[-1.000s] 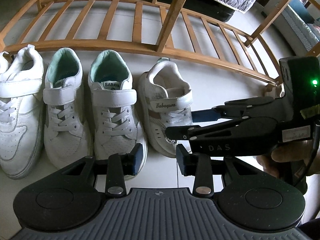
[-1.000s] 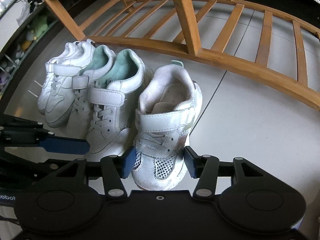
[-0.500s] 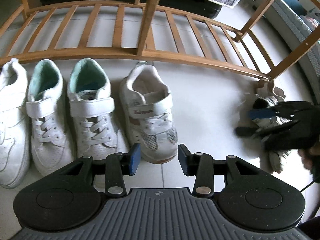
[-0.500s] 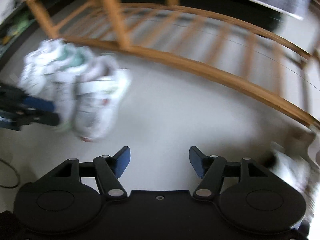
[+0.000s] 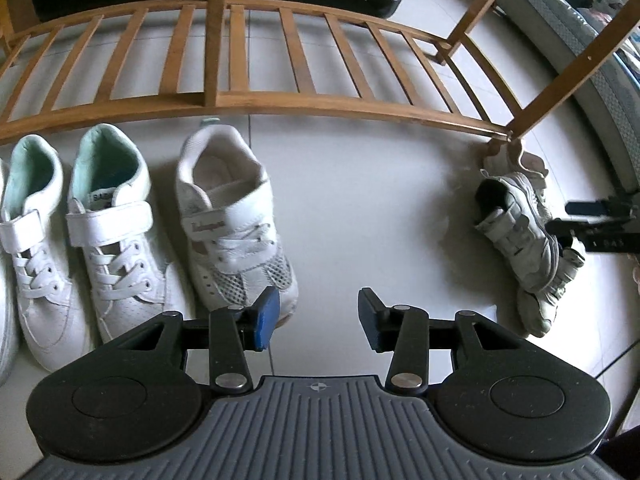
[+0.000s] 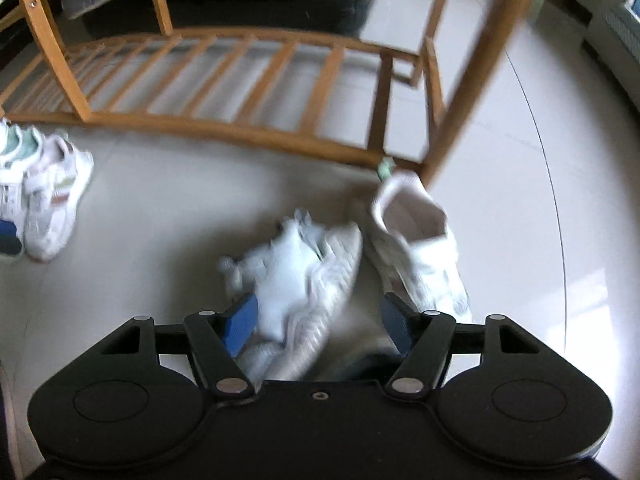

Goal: Organize scattered shoes
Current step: 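Move the right gripper toward the grey chunky sneaker by the bed frame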

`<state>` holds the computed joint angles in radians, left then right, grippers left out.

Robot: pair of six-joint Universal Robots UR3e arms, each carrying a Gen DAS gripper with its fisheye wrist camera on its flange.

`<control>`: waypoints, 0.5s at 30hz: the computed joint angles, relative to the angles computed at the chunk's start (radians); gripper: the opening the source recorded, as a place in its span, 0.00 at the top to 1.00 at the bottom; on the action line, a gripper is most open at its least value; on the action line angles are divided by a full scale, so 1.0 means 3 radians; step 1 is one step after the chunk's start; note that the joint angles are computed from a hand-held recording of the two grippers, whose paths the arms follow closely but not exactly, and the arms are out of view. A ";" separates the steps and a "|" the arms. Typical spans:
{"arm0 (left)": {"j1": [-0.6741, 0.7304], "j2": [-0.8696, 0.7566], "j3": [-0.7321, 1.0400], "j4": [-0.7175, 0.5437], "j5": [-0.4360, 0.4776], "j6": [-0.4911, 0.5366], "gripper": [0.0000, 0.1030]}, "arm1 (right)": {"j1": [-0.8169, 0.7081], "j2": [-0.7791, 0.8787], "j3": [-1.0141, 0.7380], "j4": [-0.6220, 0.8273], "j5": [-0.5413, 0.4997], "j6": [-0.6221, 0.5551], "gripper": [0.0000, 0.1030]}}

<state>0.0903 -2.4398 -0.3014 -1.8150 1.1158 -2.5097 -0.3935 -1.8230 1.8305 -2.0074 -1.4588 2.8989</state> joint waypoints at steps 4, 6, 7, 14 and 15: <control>-0.0026 0.0160 -0.0304 0.0124 -0.0003 0.0015 0.56 | -0.0095 -0.0174 0.0121 0.0253 0.0112 -0.0141 0.31; -0.0037 0.0260 -0.0487 0.0194 -0.0003 0.0041 0.56 | -0.0137 -0.0196 0.0131 0.0317 0.0181 -0.0194 0.33; -0.0043 0.0305 -0.0571 0.0231 0.0001 0.0045 0.55 | -0.0193 -0.0240 0.0135 0.0354 0.0211 -0.0250 0.34; -0.0072 0.0400 -0.0763 0.0322 0.0034 0.0025 0.55 | -0.0423 -0.0234 0.0054 0.0381 0.0388 -0.0137 0.35; -0.0076 0.0401 -0.0767 0.0326 0.0034 0.0022 0.55 | -0.0455 -0.0221 0.0038 0.0400 0.0404 -0.0120 0.35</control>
<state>0.0673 -2.3195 -0.5315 -1.7170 1.1259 -2.5030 -0.5300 -1.8892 1.8418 -1.8875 -1.3376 2.8630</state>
